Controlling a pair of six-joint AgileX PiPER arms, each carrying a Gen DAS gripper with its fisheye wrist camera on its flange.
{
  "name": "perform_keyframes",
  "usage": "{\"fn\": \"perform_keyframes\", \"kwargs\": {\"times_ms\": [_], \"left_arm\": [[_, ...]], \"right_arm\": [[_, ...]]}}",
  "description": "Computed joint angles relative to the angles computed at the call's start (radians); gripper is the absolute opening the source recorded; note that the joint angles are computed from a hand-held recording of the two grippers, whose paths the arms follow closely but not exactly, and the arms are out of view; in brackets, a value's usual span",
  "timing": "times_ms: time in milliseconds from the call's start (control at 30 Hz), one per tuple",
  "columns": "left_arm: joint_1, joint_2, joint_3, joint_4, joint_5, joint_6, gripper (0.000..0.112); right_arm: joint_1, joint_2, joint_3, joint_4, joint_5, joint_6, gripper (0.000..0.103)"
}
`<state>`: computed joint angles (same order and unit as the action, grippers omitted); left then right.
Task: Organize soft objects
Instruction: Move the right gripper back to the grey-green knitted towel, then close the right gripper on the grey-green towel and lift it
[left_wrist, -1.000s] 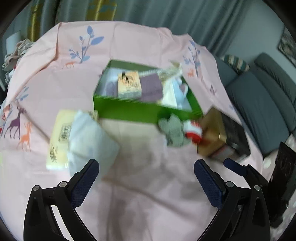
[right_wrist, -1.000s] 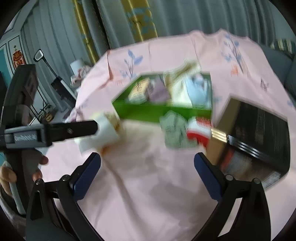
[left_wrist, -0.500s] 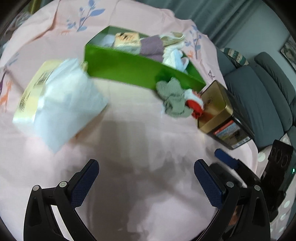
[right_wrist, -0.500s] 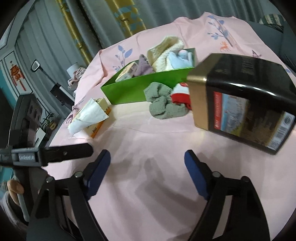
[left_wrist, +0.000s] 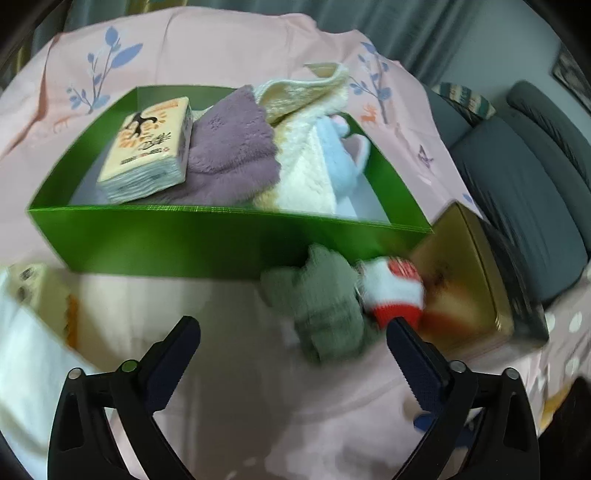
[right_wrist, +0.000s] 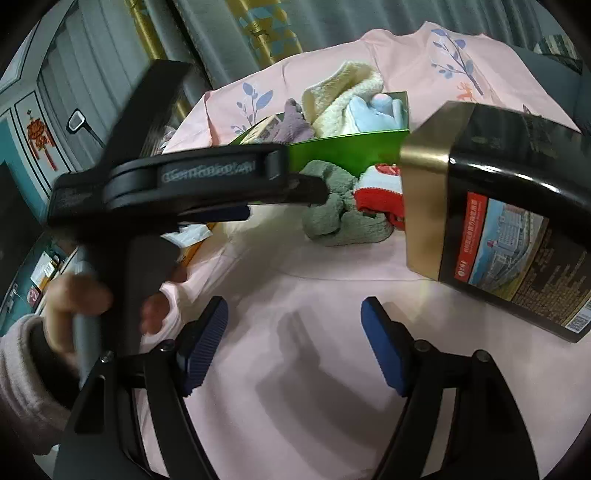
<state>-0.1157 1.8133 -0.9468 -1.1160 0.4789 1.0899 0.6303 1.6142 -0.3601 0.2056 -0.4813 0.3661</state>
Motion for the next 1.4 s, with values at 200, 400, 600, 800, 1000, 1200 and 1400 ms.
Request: {"fn": "perform_keyframes", "kwargs": {"times_ms": [200,400,600,800,1000,1200,1400], "left_arm": [[0.085,0.145,-0.109,-0.093,0.23,0.031,0.053],[0.101,0.143,-0.105,-0.092,0.253,0.036,0.02],[0.159,-0.032,0.036,-0.084,0.297,0.124,0.02],[0.323,-0.176,0.172,0.013,0.394,0.141,0.02],[0.423,-0.18,0.244,0.066,0.431,0.128,0.02],[0.386,-0.181,0.255,0.066,0.371,0.079,0.023],[0.355,-0.166,0.245,0.074,0.324,0.052,0.038]], "right_arm": [[-0.028,0.038,-0.006,-0.042,-0.029,0.03,0.075],[-0.024,0.05,-0.008,-0.025,-0.028,0.016,0.075],[-0.007,0.018,-0.001,0.01,-0.012,-0.011,0.075],[0.01,0.014,-0.02,-0.141,0.035,0.12,0.075],[0.118,0.019,-0.057,-0.063,0.098,0.018,0.082],[0.144,0.075,-0.131,0.101,0.153,-0.168,0.083],[0.106,0.114,-0.195,0.006,0.184,-0.138,0.083]]}}
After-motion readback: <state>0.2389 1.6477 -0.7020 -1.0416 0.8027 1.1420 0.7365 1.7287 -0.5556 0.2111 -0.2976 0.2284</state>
